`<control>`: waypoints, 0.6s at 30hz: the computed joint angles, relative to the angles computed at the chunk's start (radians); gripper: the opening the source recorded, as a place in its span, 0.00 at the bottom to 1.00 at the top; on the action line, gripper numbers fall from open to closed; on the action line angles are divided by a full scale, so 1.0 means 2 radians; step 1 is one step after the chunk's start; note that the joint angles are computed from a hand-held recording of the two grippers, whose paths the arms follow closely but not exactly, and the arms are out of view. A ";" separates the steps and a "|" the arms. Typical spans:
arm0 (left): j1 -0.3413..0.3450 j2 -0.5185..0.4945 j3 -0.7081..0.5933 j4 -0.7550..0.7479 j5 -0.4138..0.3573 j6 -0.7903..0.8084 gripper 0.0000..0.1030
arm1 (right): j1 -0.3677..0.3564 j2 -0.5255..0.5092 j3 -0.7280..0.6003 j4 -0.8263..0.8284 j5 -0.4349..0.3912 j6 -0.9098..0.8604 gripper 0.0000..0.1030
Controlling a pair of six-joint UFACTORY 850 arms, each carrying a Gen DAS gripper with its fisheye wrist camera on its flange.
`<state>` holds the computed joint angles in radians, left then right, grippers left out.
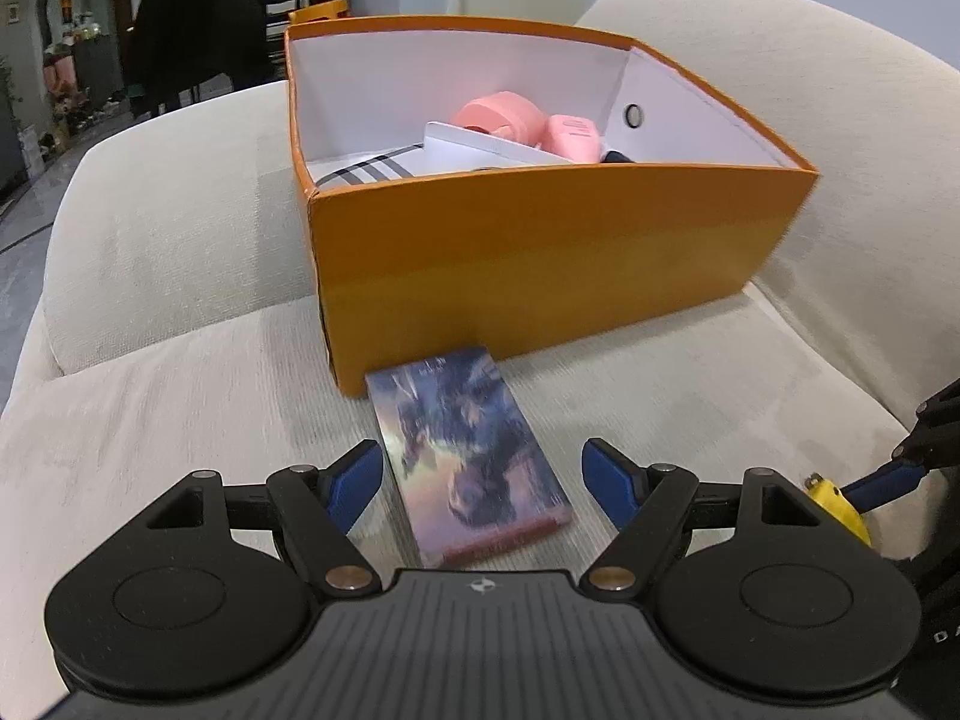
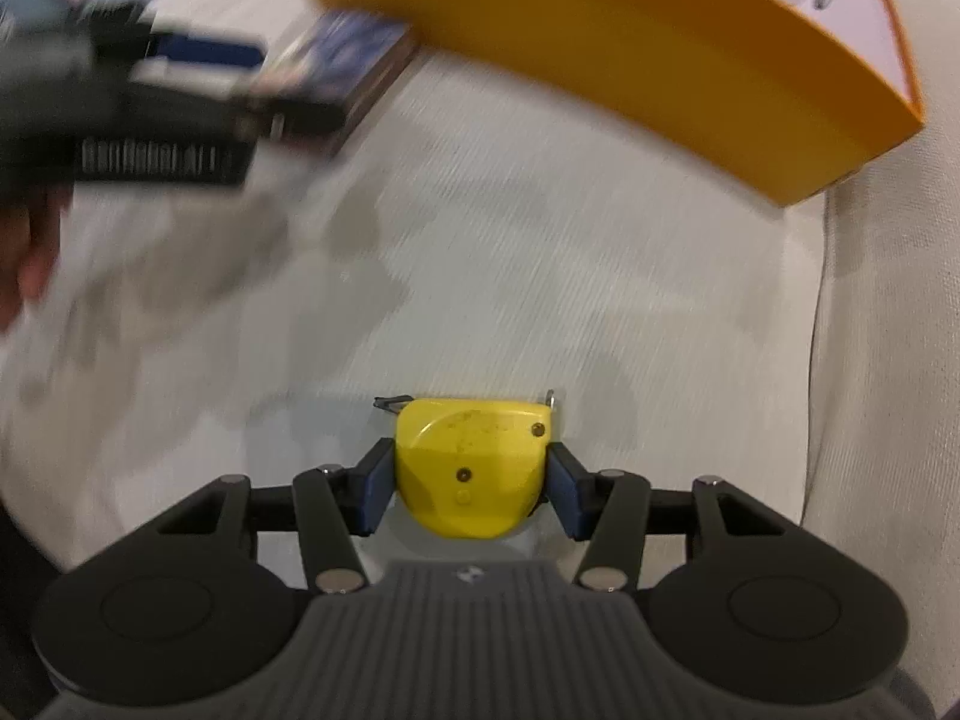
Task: Organize rigid objects
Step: 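Grasp the picture card box with the left tool while the right tool grasps the yellow tape measure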
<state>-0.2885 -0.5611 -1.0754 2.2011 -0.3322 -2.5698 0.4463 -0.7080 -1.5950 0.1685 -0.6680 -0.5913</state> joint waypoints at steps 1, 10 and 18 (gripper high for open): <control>0.001 -0.005 -0.004 -0.005 0.000 0.002 0.86 | -0.004 -0.004 -0.005 0.026 0.005 -0.009 0.52; -0.018 -0.040 -0.014 -0.034 -0.069 -0.008 0.87 | -0.007 -0.022 -0.013 0.152 0.101 -0.043 0.51; -0.033 -0.017 0.042 0.016 -0.119 -0.073 0.64 | 0.002 -0.021 0.004 0.219 0.175 -0.131 0.53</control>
<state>-0.3547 -0.5943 -0.9914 2.2341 -0.5696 -2.7149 0.4511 -0.7508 -1.5864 0.6057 -0.3175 -0.8530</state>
